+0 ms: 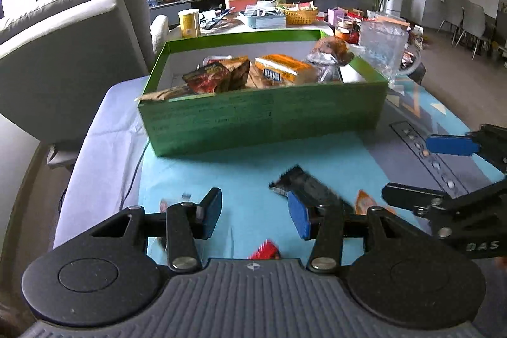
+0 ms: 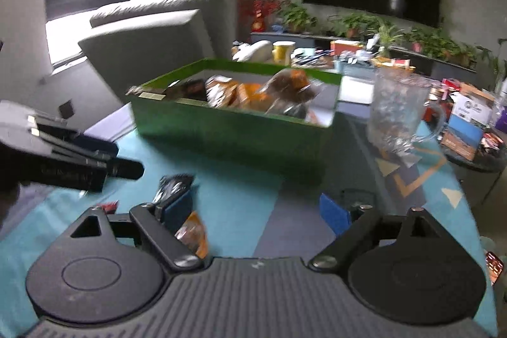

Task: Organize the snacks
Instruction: 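Move both tools back down to the remaining snacks, then grasp the orange candy packet with the left tool while the right tool grasps the black packet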

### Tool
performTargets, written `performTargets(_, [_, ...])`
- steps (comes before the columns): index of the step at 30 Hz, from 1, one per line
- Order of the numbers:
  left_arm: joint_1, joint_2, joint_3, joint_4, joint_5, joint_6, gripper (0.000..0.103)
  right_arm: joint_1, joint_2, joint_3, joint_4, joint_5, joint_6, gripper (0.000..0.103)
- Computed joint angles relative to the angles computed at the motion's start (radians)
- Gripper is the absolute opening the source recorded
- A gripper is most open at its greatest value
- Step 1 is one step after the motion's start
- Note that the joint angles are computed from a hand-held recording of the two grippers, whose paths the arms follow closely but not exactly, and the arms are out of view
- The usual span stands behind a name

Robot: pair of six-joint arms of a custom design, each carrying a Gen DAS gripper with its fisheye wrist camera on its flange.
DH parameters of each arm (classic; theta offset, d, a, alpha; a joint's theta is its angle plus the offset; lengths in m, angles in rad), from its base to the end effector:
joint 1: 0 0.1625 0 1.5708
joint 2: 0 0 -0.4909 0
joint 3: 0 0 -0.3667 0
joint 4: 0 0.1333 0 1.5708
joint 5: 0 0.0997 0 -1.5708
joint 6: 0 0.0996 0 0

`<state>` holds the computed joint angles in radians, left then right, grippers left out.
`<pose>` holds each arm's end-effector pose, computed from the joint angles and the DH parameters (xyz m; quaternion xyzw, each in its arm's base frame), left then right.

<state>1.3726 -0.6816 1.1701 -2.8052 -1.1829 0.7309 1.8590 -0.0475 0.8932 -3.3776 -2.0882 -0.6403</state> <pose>0.0021 -0.8580 0.2996 0.3466 0.8484 -0.2977 0.2673 0.3255 -0.8022 -0.0565 0.2781 -0.8195 0.4002 0.3016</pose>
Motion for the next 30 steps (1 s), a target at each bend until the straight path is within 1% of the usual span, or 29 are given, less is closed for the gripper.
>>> performTargets(2, [-0.001, -0.021, 0.032, 0.008, -0.011, 0.008, 0.044, 0.001, 0.001, 0.011, -0.013, -0.003, -0.017, 0.079])
performTargets(5, [-0.005, -0.049, 0.074, 0.048, -0.061, 0.037, 0.044, 0.001, 0.003, 0.013, -0.048, -0.027, -0.014, 0.079])
performTargets(7, [-0.011, -0.056, 0.095, 0.071, -0.091, 0.046, 0.044, 0.004, 0.011, -0.01, -0.079, -0.073, 0.003, 0.079])
performTargets(9, [-0.019, -0.051, 0.111, 0.07, -0.103, 0.047, 0.044, 0.003, 0.014, -0.022, -0.106, -0.112, 0.022, 0.079])
performTargets(11, [-0.025, -0.042, 0.119, 0.067, -0.109, 0.046, 0.045, 0.001, -0.001, -0.004, -0.118, -0.139, 0.065, 0.079])
performTargets(12, [-0.026, -0.036, 0.114, 0.075, -0.112, 0.046, 0.047, 0.0, -0.008, 0.007, -0.121, -0.146, 0.083, 0.079])
performTargets(13, [-0.028, -0.029, 0.114, 0.077, -0.105, 0.043, 0.047, -0.001, -0.015, 0.021, -0.127, -0.152, 0.099, 0.079])
performTargets(14, [-0.032, -0.019, 0.11, 0.072, -0.083, 0.036, 0.047, -0.001, -0.02, 0.034, -0.134, -0.157, 0.105, 0.079])
performTargets(16, [-0.033, -0.003, 0.096, 0.079, -0.06, 0.013, 0.047, -0.001, -0.025, 0.05, -0.143, -0.167, 0.107, 0.079])
performTargets(19, [-0.027, 0.005, 0.085, 0.09, -0.08, -0.03, 0.045, -0.001, -0.021, 0.05, -0.141, -0.168, 0.111, 0.079])
performTargets(20, [-0.024, 0.005, 0.083, 0.09, -0.09, -0.032, 0.032, -0.002, -0.024, 0.056, -0.143, -0.167, 0.113, 0.079])
performTargets(22, [-0.024, 0.006, 0.082, 0.086, -0.078, -0.036, 0.031, -0.003, -0.026, 0.061, -0.141, -0.162, 0.119, 0.079])
performTargets(24, [-0.023, -0.003, 0.093, 0.069, -0.083, -0.027, 0.027, -0.003, -0.028, 0.063, -0.138, -0.154, 0.121, 0.079])
performTargets(28, [-0.019, -0.04, 0.141, -0.001, -0.11, 0.019, 0.027, -0.004, -0.033, 0.072, -0.12, -0.127, 0.129, 0.079])
performTargets(30, [-0.014, -0.06, 0.157, -0.019, -0.119, 0.005, 0.027, -0.005, -0.033, 0.068, -0.097, -0.103, 0.137, 0.079])
